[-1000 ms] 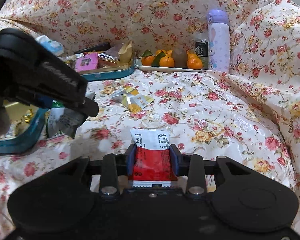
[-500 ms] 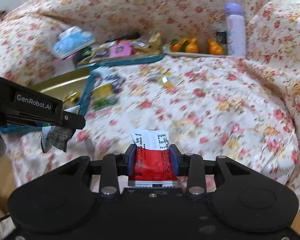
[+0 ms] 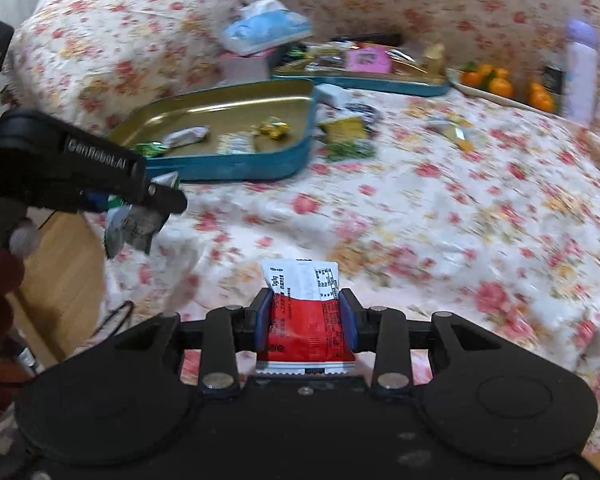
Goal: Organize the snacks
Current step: 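Carry the green-and-white and red packets in both tools over the tin tray, then open both tools to drop the two packets into the tray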
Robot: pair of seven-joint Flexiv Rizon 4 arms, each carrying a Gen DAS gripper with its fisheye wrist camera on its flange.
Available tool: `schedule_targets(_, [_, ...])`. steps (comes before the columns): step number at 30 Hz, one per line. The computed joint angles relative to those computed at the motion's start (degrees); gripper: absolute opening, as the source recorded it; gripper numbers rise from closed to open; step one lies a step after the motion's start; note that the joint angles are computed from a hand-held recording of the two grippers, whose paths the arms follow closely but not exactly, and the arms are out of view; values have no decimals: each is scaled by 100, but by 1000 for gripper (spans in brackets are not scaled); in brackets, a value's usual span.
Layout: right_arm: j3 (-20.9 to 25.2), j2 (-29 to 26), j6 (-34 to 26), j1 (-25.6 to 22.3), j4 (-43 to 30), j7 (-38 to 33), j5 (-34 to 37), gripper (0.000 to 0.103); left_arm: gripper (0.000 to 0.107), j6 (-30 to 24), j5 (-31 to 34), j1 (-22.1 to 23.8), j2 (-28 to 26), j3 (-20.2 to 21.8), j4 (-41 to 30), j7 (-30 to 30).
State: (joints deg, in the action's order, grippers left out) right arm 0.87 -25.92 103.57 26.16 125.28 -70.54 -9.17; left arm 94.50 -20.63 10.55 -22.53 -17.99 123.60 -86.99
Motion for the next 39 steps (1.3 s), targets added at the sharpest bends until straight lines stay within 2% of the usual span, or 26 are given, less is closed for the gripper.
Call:
schedule_targets(2, [228, -68, -56, -189, -172, -38, -129, 37, 44, 178, 18, 6, -24, 119, -62, -52])
schedule_targets(7, [731, -237, -201, -580, -574, -68, -412, 37, 44, 368, 172, -312, -296, 848, -620, -293])
schedule_targets(12, [847, -395, -302, -633, -948, -99, -584, 37, 44, 385, 238, -365, -742, 1197, -1290, -418])
schedule_targets(21, [808, -851, -501, -493, -1839, -37, -704, 37, 44, -121, 192, -769, -1679, 1942, -2689, -585])
schedule_targets(27, [670, -1305, -581, -311, -2582, -3, -785, 37, 50, -280, 315, -986, -1923, 2345, -3044, -728])
schedule_targets(30, [535, -1532, -638, -173, -2930, -26, -857, 37, 52, -198, 349, -980, -1946, 2387, -3051, -805])
schedule_targets(35, [281, -1890, -690, 72, -3413, -12, -907, 37, 52, -144, 255, -596, -1772, 1936, -2750, -829])
schedule_targets(37, [166, -1984, -665, 172, -3517, 14, -900, 37, 52, 13, 222, -589, -1651, 1910, -2516, -924])
schedule_targets(39, [0, -2066, -614, 315, -3592, 82, -857, 37, 52, 182, 243, -763, -1547, 2104, -2307, -1018])
